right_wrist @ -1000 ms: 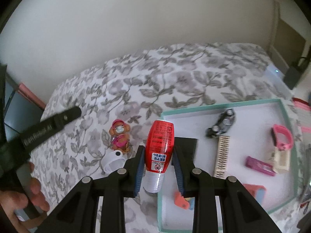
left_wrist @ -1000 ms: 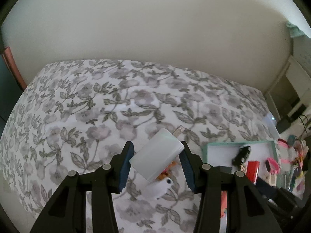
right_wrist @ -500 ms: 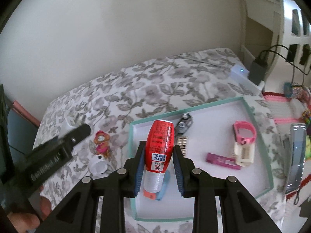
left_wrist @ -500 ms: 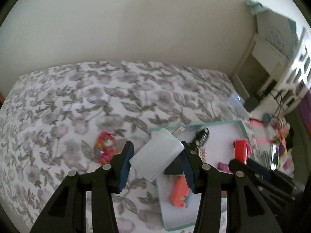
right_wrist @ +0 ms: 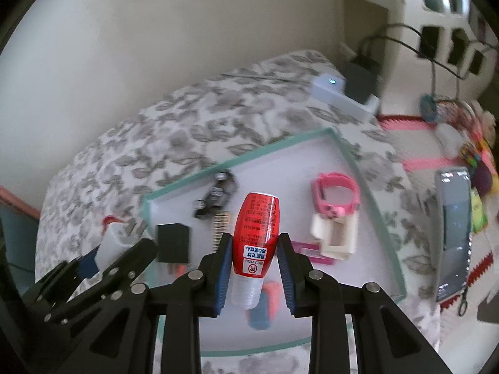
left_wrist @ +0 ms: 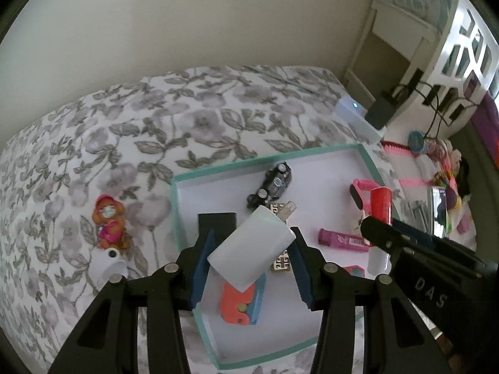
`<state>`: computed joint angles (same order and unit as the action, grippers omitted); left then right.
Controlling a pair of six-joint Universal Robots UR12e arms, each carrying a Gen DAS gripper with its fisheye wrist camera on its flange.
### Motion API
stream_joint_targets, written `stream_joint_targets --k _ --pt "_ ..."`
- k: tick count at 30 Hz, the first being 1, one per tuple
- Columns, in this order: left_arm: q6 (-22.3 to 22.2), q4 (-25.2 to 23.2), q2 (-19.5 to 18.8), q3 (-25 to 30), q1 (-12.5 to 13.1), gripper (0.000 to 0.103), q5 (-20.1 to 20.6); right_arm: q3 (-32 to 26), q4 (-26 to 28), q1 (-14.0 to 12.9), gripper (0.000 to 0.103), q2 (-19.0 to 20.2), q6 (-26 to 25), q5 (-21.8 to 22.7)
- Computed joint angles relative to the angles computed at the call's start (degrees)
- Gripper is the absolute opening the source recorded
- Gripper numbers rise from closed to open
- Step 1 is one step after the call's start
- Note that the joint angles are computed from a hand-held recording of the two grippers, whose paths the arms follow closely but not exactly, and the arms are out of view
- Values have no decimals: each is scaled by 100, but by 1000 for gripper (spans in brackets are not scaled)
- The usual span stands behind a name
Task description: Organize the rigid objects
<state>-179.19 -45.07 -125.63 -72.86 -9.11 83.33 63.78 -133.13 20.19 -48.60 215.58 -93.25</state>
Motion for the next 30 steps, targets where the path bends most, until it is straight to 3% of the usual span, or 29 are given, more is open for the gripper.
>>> stream_joint_targets --k 21,26,30 --pt "168 -487 -160 153 -131 50 65 -74 627 -73 31 64 3 -136" --pt "140 -406 -147 150 -122 58 108 -71 639 -73 32 58 19 -160" --pt "63 -404 -137 159 -102 59 81 -68 604 -67 32 46 33 -212"
